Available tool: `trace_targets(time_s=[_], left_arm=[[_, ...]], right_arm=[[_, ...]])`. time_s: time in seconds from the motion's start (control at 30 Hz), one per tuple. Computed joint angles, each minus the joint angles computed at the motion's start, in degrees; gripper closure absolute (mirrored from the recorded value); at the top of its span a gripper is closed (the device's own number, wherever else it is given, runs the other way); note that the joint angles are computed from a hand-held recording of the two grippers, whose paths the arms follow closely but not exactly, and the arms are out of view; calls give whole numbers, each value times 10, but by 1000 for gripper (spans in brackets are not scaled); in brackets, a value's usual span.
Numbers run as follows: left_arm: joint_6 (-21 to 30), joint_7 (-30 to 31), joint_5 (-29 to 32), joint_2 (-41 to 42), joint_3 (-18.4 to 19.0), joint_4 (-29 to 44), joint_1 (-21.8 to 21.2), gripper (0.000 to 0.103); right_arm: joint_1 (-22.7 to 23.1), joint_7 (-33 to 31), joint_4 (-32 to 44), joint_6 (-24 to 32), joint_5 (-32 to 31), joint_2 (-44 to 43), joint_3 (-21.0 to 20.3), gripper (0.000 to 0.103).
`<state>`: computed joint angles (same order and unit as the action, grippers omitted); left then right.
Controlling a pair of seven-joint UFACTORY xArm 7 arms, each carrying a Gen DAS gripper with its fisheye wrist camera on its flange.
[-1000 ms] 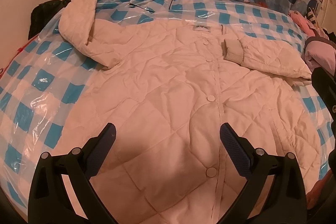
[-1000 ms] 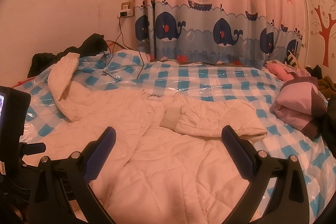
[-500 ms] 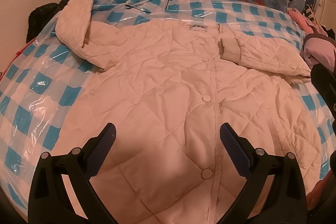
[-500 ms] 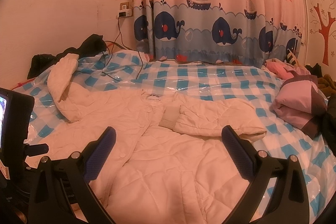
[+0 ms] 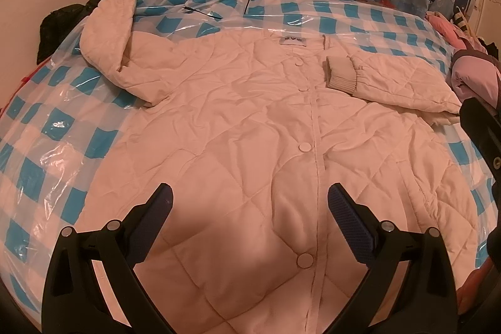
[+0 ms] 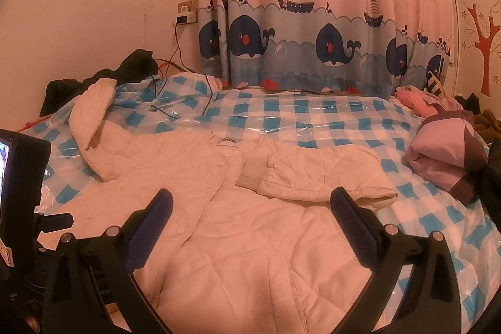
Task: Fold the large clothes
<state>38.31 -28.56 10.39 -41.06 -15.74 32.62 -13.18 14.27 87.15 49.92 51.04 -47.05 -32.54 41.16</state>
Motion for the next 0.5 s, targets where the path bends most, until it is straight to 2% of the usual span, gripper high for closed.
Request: trace_targets(time_s=[0.5], left_arm=[[1, 0, 0, 0, 1, 1, 0, 8]], right_arm=[[3, -1, 0, 0, 0, 0, -4, 6]])
